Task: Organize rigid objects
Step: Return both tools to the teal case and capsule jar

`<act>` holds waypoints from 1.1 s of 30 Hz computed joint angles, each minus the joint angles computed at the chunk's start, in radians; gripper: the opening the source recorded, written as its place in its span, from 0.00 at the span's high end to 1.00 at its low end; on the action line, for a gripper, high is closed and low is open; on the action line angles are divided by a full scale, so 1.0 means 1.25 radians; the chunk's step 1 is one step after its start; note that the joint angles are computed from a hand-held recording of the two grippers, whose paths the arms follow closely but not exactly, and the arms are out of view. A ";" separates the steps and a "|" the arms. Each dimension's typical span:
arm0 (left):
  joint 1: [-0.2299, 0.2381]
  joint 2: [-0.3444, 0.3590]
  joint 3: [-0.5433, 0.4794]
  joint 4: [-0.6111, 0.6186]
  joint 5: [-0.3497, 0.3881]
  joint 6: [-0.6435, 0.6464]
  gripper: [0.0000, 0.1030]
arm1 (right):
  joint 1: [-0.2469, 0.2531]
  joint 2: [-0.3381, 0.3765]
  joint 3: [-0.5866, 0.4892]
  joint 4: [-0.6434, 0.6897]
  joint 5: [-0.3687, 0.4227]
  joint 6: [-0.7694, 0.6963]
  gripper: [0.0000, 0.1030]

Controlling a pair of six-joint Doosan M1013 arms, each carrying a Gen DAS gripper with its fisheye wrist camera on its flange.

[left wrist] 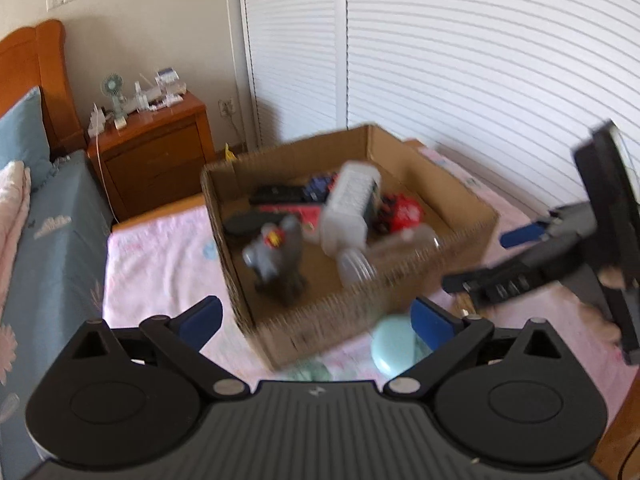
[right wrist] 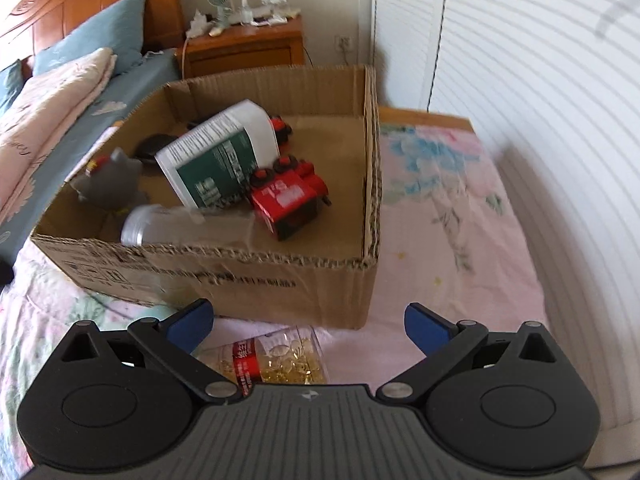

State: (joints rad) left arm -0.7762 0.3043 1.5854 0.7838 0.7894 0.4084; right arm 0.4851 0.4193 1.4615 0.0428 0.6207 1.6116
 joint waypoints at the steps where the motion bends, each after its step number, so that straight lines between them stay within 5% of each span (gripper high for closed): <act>1: -0.003 -0.001 0.007 0.001 -0.006 -0.004 0.03 | 0.001 0.001 0.002 -0.004 -0.003 0.006 0.00; 17: -0.005 0.005 0.046 -0.071 -0.057 0.012 0.03 | -0.021 -0.041 0.069 0.070 -0.019 -0.049 0.00; 24: -0.001 0.005 0.055 -0.081 -0.069 0.008 0.03 | -0.037 -0.087 0.137 0.301 -0.056 -0.364 0.00; 33: 0.000 0.013 0.052 -0.097 -0.082 0.021 0.03 | 0.002 -0.072 0.147 0.147 -0.076 -0.325 0.00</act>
